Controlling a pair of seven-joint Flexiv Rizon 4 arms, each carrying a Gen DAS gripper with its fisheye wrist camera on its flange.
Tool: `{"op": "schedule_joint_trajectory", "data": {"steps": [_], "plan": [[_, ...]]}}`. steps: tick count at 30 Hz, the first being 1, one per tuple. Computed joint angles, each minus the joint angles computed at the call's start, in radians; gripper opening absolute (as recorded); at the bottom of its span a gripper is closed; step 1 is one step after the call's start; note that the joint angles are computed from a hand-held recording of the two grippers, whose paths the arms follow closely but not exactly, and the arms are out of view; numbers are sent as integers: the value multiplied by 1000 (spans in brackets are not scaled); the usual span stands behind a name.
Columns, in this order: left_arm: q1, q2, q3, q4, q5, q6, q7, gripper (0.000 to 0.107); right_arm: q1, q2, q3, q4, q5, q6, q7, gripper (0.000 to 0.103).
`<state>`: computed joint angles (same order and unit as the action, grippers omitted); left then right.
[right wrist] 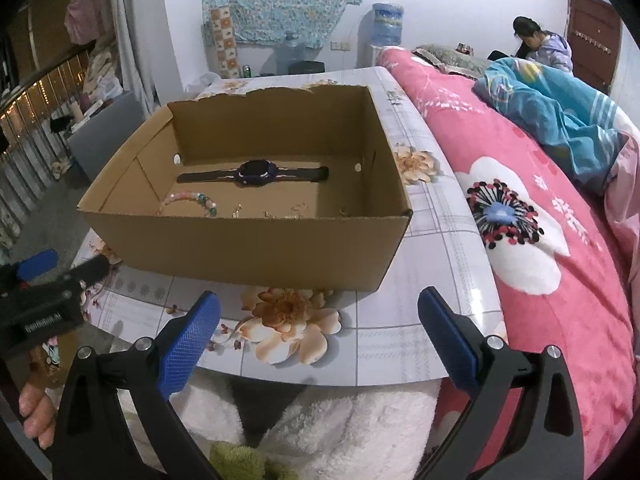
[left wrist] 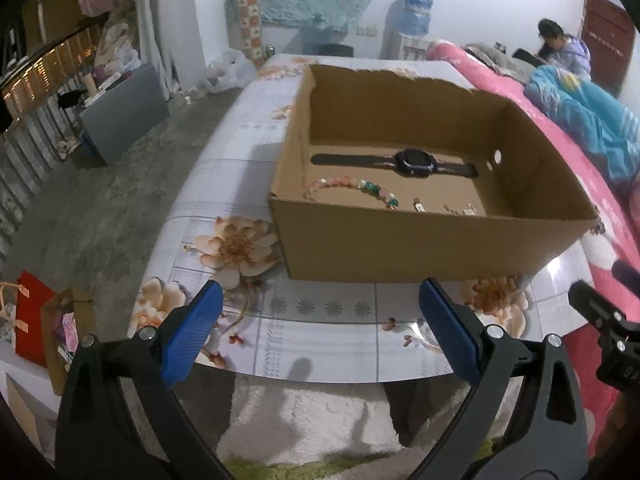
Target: Organize jewelry
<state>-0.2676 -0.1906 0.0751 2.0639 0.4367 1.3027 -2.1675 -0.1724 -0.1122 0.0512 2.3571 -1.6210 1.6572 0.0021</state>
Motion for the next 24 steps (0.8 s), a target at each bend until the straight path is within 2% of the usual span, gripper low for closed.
{"op": "schedule_joint_trajectory", "data": {"steps": [2, 5, 12, 24], "plan": [[-11, -5, -2, -16, 10, -32, -7, 95, 2, -8, 0, -7, 1, 0, 5, 97], [-8, -15, -18, -26, -15, -54, 15, 95, 26, -19, 1, -3, 86, -7, -52, 97], [-4, -35, -29, -25, -82, -31, 65, 95, 125, -31, -36, 12, 281, -31, -193, 97], [-3, -59, -33, -22, -190, -8, 154, 95, 209, -38, -98, 21, 389, -29, -272, 97]]}}
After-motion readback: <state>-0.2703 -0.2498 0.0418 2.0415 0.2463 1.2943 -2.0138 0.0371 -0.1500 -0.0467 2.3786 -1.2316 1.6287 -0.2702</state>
